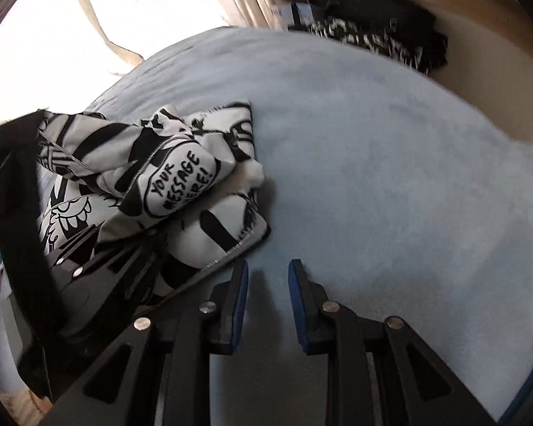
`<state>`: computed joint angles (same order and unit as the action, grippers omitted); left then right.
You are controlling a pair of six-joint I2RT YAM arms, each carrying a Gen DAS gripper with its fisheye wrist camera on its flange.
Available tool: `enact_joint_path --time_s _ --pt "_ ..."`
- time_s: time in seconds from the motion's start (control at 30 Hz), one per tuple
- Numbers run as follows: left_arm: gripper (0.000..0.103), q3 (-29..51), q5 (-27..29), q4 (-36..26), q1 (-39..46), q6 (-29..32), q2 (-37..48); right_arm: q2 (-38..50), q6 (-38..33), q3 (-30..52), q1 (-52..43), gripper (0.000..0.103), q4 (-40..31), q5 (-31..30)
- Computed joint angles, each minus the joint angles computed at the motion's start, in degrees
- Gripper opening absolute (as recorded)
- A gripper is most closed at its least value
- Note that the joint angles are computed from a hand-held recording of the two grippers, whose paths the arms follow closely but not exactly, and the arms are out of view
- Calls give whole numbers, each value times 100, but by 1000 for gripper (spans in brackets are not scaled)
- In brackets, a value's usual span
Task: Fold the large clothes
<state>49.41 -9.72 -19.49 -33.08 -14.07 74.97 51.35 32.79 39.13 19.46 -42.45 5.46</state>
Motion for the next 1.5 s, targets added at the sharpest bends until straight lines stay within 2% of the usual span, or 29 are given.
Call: enact_joint_path --time_s 0.1,0.13,0.17,0.23,0.27,0.33,0.4,0.47,0.5,0.57,0.6,0.63,0.67,0.73,0.8,0.87,0.9,1.0,1.03,1.07,1.1,1.17,1.23,1.27,1.3,1.37,1.4,1.47,1.5 --pt "31 125 681 -496 368 298 -316 -202 -43 -3 -163 24 -98 -238" --pt "38 172 848 -671 487 375 -395 -237 -77 33 -201 25 -109 -271" --pt "54 213 1144 -987 707 482 -580 -327 -115 89 -225 26 -160 -306" --pt "72 174 1462 -1300 924 537 -892 -241 -242 208 -379 31 -38 -476" --pt "73 103 1564 -1512 1022 499 -1230 -351 -245 268 -385 38 -91 -515" --pt "73 32 1682 -1969 828 341 -1818 -405 -147 437 -212 43 -94 -437" --pt "73 -1 1748 -2356 1018 349 -2435 -374 -147 662 -1 45 -113 -324" --pt "76 -56 1465 -2625 1121 334 -2983 -158 -306 1026 287 50 -127 -87" --pt "77 -77 1327 -2782 1338 406 -3269 -20 -368 1217 467 53 -140 80" --pt "80 -69 1207 -3071 2010 673 -3536 372 -748 1632 800 69 -21 310" --pt "80 -43 1348 -2841 2515 857 -3334 521 -940 1751 943 72 130 444" --pt "80 -64 1367 -2911 2732 881 -3301 738 -1193 1882 1099 79 333 649" --pt "80 -95 1542 -3012 3236 991 -3175 951 -1431 1999 1212 81 489 828" --pt "80 -91 2040 -3037 3909 1095 -2778 1522 -2151 2278 1247 81 947 809" --pt "80 -195 2504 -3064 4363 1139 -2536 2193 -2576 2757 974 81 998 174" --pt "80 -304 3134 -3117 4974 1466 -2424 2810 -2890 3255 647 81 973 -834" --pt "80 -312 3358 -3140 5224 1648 -2358 3004 -2921 3430 607 81 938 -963" --pt "80 -368 3500 -3037 5402 1861 -2253 3662 -3002 4024 448 79 681 -1693" --pt "80 -351 3590 -3156 5520 1998 -2301 3817 -3025 4162 405 52 601 -1978" --pt "80 -381 3554 -3070 5413 1925 -2277 3970 -3032 4356 401 14 403 -2035" --pt "80 -452 3352 -2886 5024 1609 -2297 3973 -2919 4390 448 12 368 -1774" --pt "80 -461 3322 -2806 4911 1531 -2290 3895 -2404 4203 391 12 679 -805" --pt "80 -428 3229 -2711 4735 1377 -2224 4226 -1819 4280 103 13 457 -215" --pt "80 -461 3272 -2682 4752 1376 -2198 4512 -1643 4349 -60 16 292 -126" --pt "80 -476 3348 -2728 4815 1411 -2184 4729 -1585 4404 -178 19 176 -182" --pt "80 -473 3508 -2758 4906 1460 -2117 5010 -1482 4417 -515 25 -52 -874" --pt "80 -452 3572 -2796 4951 1496 -2047 4804 -1322 4185 -712 26 87 -1269" --pt "80 -408 3643 -2925 5061 1560 -2059 4071 -991 3622 -1037 43 370 -1769" --pt "80 -362 3694 -3006 5121 1604 -2042 3736 -893 3390 -1118 47 450 -1825"
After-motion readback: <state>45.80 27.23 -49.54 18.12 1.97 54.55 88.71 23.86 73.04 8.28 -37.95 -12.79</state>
